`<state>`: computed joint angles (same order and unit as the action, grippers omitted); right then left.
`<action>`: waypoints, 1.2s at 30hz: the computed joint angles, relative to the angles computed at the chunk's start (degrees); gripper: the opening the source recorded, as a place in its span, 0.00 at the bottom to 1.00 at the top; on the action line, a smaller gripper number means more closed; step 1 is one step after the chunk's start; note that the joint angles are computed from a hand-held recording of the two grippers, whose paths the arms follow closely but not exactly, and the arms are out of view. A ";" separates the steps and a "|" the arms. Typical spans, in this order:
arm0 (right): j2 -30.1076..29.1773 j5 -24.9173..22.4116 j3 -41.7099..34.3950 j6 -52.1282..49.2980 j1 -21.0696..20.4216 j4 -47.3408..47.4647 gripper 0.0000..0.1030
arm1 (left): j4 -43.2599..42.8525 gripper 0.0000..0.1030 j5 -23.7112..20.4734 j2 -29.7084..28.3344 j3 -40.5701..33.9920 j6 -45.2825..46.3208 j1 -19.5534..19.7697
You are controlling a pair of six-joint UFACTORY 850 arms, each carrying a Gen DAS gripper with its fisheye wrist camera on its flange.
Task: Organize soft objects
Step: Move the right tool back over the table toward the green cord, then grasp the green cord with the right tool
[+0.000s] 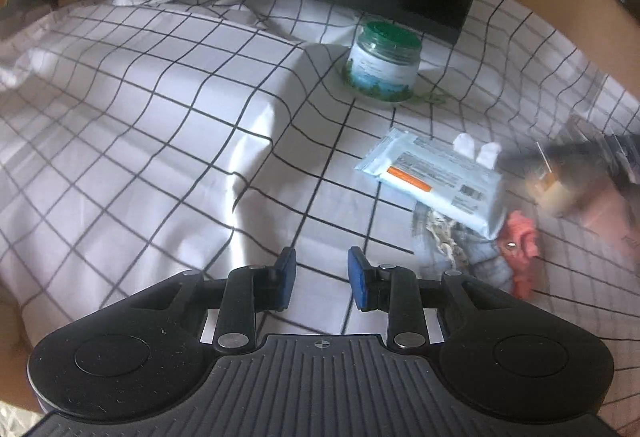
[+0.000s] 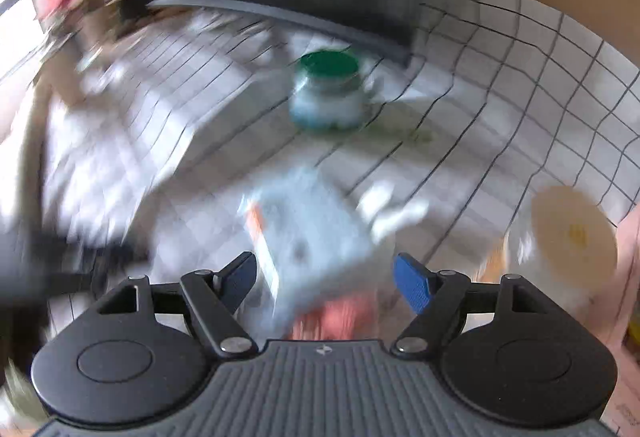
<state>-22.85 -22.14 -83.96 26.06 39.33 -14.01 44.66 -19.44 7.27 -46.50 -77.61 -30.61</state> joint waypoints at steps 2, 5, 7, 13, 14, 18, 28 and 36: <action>-4.50 -4.97 -8.09 6.77 -1.88 3.43 0.66 | -0.10 0.31 2.08 1.44 1.37 -0.59 0.44; -10.20 -6.49 -15.89 12.43 -4.01 8.24 0.37 | 1.84 0.31 5.46 3.29 3.36 -4.09 1.18; -13.54 -7.00 -19.24 22.44 -3.76 0.20 0.37 | 2.70 0.31 7.78 4.16 4.48 -5.65 2.02; -20.77 -6.37 -25.47 39.02 -3.34 -13.13 0.37 | -1.03 0.31 11.24 5.04 6.56 -2.12 4.75; -21.49 -5.91 -26.15 38.81 -3.60 -12.26 0.37 | -2.07 0.31 11.14 5.22 6.82 -1.34 4.99; -24.84 -6.54 -30.32 39.91 -3.91 -14.11 0.37 | -11.33 0.31 12.19 6.20 7.76 8.16 6.56; -19.71 -6.25 -22.02 28.82 -2.79 -8.59 0.15 | -37.54 0.31 14.25 2.81 4.55 37.63 7.50; -5.11 2.25 1.29 18.71 0.29 -3.02 0.04 | -39.01 0.31 12.44 -1.51 0.04 40.08 5.74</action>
